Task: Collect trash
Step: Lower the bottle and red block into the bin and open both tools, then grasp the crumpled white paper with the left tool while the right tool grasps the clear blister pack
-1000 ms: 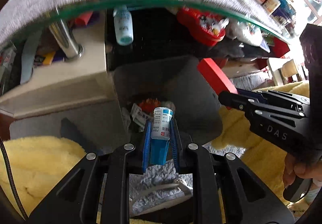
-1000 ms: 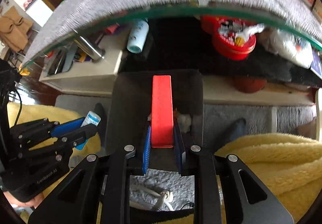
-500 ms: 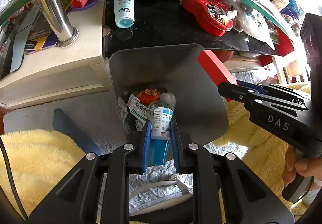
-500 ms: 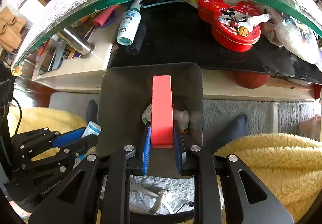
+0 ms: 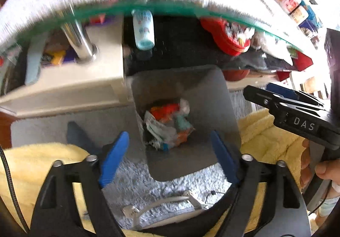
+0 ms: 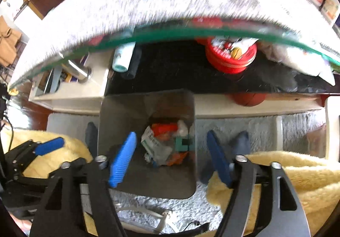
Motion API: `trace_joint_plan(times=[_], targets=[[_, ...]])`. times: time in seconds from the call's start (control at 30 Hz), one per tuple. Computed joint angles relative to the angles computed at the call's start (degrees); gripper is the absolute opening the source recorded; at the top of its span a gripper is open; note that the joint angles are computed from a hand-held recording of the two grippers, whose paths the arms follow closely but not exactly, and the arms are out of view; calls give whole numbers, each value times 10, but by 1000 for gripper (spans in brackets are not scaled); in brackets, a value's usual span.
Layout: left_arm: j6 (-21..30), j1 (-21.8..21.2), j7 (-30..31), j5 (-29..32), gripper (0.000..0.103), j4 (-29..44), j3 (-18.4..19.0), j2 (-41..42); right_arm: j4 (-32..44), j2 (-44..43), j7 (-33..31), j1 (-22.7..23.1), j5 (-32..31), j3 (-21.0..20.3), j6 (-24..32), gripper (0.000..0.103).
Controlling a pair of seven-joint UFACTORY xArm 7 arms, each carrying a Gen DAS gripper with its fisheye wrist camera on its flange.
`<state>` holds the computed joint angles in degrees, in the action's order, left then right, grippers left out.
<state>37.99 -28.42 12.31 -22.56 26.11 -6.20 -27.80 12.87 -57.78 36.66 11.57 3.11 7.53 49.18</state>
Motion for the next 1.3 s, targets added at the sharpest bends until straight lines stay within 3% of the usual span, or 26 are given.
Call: trace_joint_plan(times=[0.13, 0.37, 0.53, 0.93, 1.3], targets=[[3, 9, -6, 14, 90, 20, 1, -15, 23, -12, -4, -20, -20, -2, 13, 91], [16, 18, 0, 12, 90, 79, 9, -5, 80, -4, -34, -52, -40, -16, 15, 93], [14, 33, 4, 19, 90, 131, 8, 21, 133, 47, -66, -89, -64, -25, -16, 94], [11, 74, -3, 46, 90, 306, -8, 179, 247, 235, -124, -130, -72, -55, -114, 94], [25, 98, -40, 101, 90, 461, -27, 335, 364, 402, -155, -154, -95, -65, -147, 94]])
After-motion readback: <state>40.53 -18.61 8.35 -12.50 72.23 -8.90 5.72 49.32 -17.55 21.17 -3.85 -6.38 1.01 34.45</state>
